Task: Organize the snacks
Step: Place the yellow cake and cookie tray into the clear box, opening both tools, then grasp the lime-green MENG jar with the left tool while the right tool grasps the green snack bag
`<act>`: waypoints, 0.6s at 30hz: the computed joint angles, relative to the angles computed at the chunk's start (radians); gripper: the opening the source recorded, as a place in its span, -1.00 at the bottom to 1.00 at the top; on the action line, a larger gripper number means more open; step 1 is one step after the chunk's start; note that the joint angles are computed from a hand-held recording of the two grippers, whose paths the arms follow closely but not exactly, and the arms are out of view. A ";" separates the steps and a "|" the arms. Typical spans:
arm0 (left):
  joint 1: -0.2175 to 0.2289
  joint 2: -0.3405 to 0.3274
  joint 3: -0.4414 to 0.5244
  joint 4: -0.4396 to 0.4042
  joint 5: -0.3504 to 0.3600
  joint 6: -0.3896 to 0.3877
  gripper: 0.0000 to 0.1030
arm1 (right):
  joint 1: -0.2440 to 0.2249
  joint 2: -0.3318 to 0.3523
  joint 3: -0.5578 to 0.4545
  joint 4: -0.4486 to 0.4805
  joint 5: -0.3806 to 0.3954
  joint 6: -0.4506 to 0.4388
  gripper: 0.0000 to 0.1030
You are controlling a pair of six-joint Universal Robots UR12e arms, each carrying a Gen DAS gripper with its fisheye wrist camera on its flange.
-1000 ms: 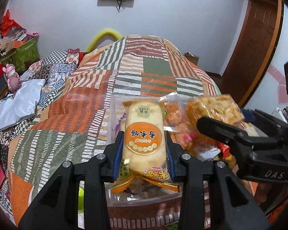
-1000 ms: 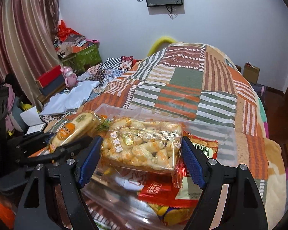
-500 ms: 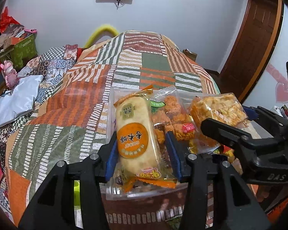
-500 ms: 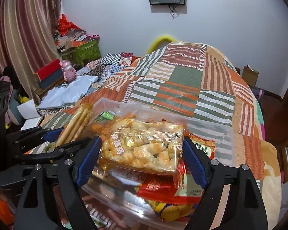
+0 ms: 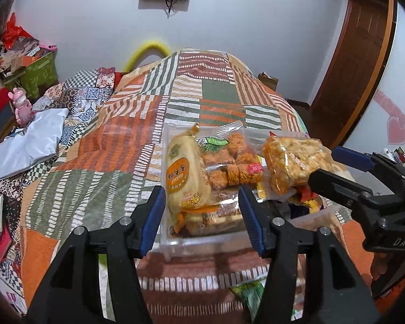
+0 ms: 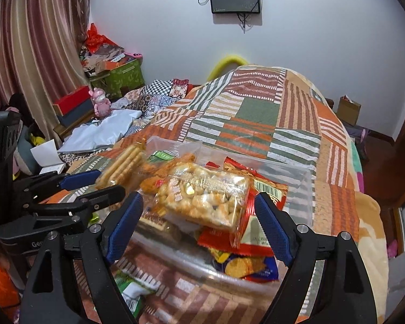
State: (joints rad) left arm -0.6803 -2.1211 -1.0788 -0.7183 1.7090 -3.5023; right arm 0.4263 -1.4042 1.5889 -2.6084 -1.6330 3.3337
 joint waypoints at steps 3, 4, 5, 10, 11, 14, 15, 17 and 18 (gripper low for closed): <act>-0.005 0.021 -0.023 0.012 0.011 0.003 0.08 | 0.004 -0.014 0.013 -0.008 0.002 0.010 0.60; -0.006 0.028 -0.032 0.016 0.018 0.003 0.09 | 0.006 -0.020 0.020 -0.011 0.005 0.012 0.60; -0.008 0.035 -0.042 0.019 0.024 0.003 0.13 | 0.009 -0.024 0.024 -0.013 0.004 0.014 0.60; -0.011 0.076 -0.096 0.032 0.044 -0.004 0.17 | 0.028 -0.041 0.046 -0.009 0.008 0.017 0.61; -0.011 0.084 -0.108 0.032 0.047 -0.007 0.17 | 0.032 -0.042 0.049 -0.007 0.008 0.018 0.61; -0.012 0.107 -0.142 0.025 0.061 -0.017 0.17 | 0.041 -0.045 0.062 0.006 0.021 0.020 0.62; -0.012 0.113 -0.151 0.021 0.066 -0.020 0.17 | 0.043 -0.045 0.066 0.009 0.028 0.024 0.62; -0.013 0.129 -0.177 0.014 0.075 -0.028 0.17 | 0.043 -0.045 0.078 0.008 0.056 0.046 0.62; -0.012 0.137 -0.191 0.010 0.077 -0.033 0.18 | 0.042 -0.043 0.082 0.013 0.077 0.059 0.61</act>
State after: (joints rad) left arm -0.6928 -1.9844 -1.2696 -0.7083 1.7862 -3.5356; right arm 0.4686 -1.4469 1.6713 -2.5953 -1.5558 3.3926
